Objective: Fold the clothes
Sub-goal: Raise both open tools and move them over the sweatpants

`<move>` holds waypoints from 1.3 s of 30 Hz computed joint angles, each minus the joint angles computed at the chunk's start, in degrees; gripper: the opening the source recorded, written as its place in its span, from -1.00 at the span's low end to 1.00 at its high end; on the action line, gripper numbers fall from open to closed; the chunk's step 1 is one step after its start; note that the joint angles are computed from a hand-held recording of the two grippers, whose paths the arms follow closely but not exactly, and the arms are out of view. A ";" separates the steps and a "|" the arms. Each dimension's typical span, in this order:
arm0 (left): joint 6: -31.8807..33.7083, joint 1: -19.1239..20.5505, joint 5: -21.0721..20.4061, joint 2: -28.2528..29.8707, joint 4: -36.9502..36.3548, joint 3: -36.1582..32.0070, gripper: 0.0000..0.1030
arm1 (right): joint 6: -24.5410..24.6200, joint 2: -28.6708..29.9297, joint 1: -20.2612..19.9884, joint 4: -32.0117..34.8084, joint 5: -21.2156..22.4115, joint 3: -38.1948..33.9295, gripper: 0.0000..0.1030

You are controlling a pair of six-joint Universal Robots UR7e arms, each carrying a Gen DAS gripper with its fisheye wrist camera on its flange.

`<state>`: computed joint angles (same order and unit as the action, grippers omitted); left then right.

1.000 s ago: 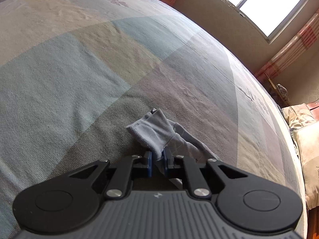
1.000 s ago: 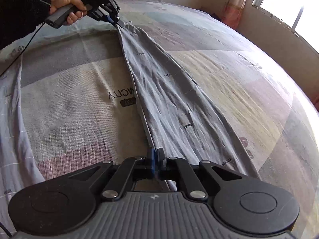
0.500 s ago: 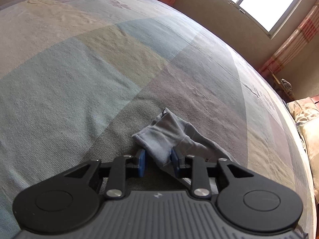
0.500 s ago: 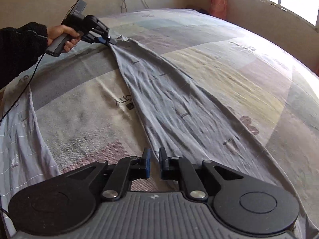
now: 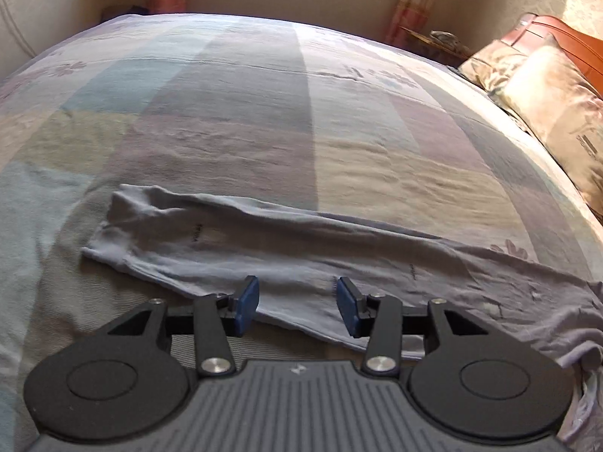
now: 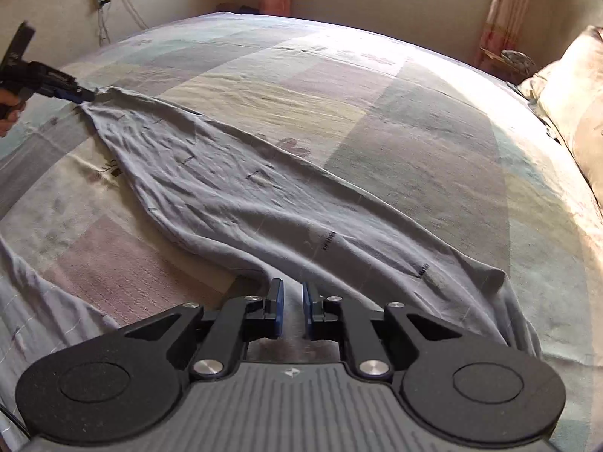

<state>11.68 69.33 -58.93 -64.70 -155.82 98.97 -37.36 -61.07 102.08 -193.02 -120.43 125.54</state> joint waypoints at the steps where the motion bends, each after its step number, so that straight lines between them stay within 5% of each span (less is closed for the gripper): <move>1: 0.26 -0.78 -1.39 0.37 0.64 0.61 -0.09 | -1.54 1.07 0.61 -0.97 -0.21 0.16 -0.51; 3: 0.85 -2.15 -3.29 1.21 2.05 1.54 -0.04 | -7.44 6.44 2.26 -6.71 -5.64 -1.52 -0.31; 7: 2.99 -4.19 -4.38 1.91 2.95 3.80 -0.03 | -19.72 15.72 3.20 -16.60 -13.82 -6.27 -0.28; 9: 4.02 -4.90 -4.64 1.97 3.07 4.98 0.00 | -22.11 16.96 2.44 -18.76 -13.21 -6.87 -0.27; 13: 5.06 -5.30 -3.59 1.79 3.18 6.58 0.02 | -17.25 14.69 0.66 -15.62 -10.62 -6.49 -0.40; 14: 5.40 -5.39 -3.58 1.59 2.94 6.92 0.02 | -16.13 14.53 0.53 -15.37 -11.07 -6.67 -0.82; 15: 5.75 -5.47 -3.93 1.17 3.04 7.24 0.02 | -15.33 13.69 0.50 -13.90 -10.54 -6.33 -0.85; 19: 6.20 -5.61 -5.27 0.44 3.48 7.11 0.07 | -6.42 3.29 -0.33 3.16 1.47 -1.54 -0.85; 24: 5.79 -6.08 -5.85 1.97 2.88 6.26 0.09 | -3.18 -2.42 -0.72 12.68 4.72 -0.03 -0.66; 26: 6.58 -6.36 -6.82 2.86 2.44 6.21 0.11 | -1.33 -4.83 -1.46 10.98 6.39 1.13 -0.43; 32: 8.21 -6.12 -6.02 6.38 1.25 5.83 0.16 | 2.28 -9.98 -4.78 4.23 4.15 2.46 -0.32; 37: 7.19 -7.37 -4.49 5.35 1.24 6.46 0.18 | 2.96 -13.50 -11.04 2.23 2.83 0.89 -0.29; 39: 7.39 -7.51 -4.57 5.37 1.25 6.34 0.23 | 3.66 -14.63 -14.33 3.39 4.31 -0.60 -0.09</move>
